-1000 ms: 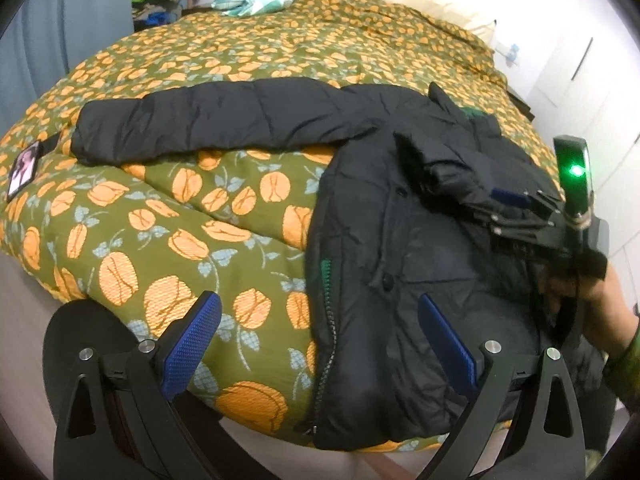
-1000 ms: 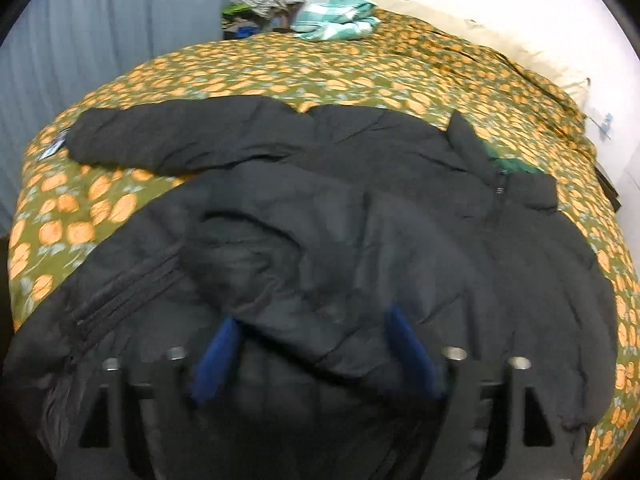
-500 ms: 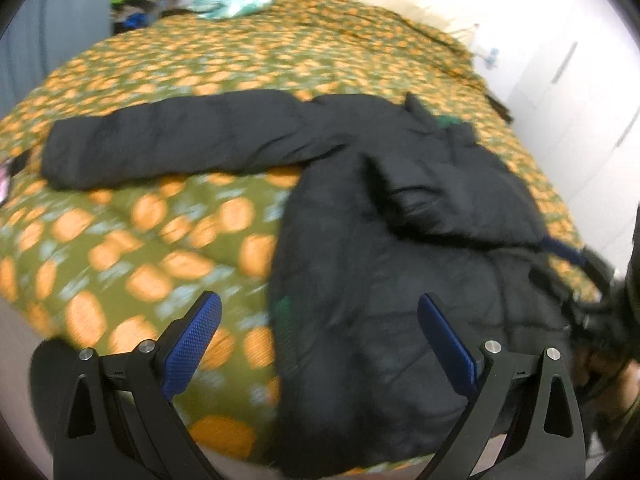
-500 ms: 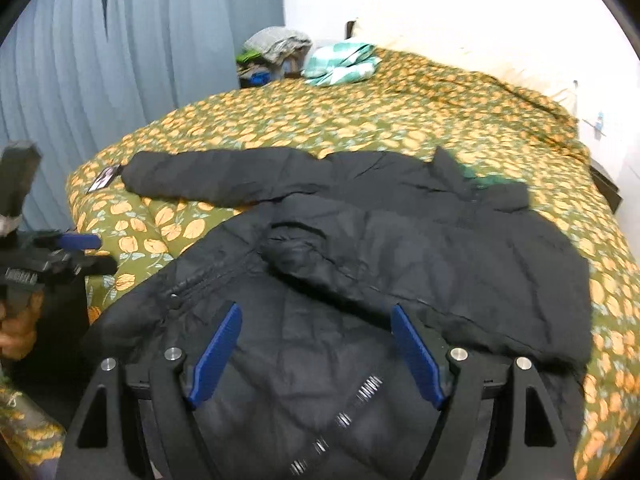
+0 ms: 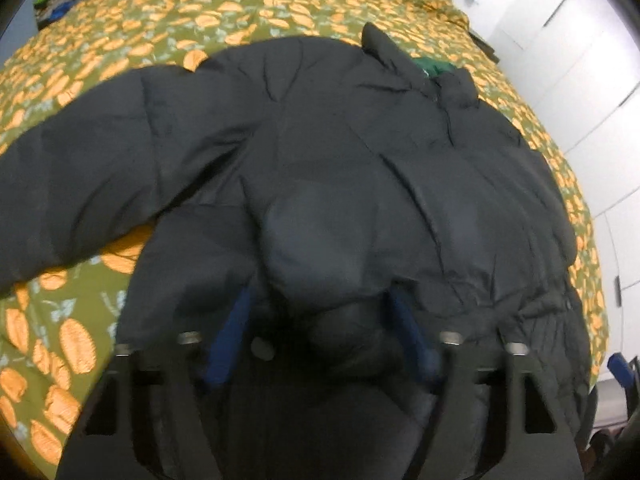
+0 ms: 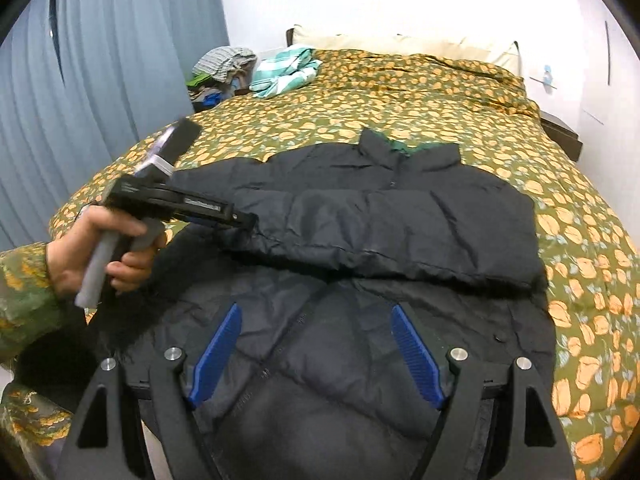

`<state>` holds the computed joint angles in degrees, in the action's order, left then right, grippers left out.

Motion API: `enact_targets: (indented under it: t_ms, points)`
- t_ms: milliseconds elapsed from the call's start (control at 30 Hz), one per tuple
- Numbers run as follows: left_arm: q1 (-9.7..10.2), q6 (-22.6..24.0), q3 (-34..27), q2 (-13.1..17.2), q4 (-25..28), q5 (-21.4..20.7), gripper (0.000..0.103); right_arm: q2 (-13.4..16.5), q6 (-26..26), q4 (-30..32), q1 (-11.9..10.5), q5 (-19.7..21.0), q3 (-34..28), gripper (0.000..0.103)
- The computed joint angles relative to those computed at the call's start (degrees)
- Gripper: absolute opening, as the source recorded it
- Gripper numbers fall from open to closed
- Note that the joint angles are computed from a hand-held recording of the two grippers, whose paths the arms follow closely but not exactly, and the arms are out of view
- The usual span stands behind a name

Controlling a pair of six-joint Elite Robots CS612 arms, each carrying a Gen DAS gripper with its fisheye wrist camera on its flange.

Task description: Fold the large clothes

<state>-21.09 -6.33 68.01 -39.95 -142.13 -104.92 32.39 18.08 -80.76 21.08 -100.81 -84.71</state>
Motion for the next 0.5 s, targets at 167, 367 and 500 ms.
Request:
enact_targets:
  t_ms: [167,367,500]
  points:
    - [0.11,1.4,2.0,-1.4,-3.7,0.0,0.012,0.4,1.9,0.8,-0.7,-0.6,-0.9,0.079]
    - [0.62,2.5,1.4,-1.5,-9.1,1.6,0.010,0.1,3.3,-0.2,-1.6,-1.3,-0.3,0.079]
    - [1.13,0.8,1.1,-1.1,-9.1,0.8,0.010,-0.2,3.9,-0.9,-2.2,-1.4,0.0,0.079]
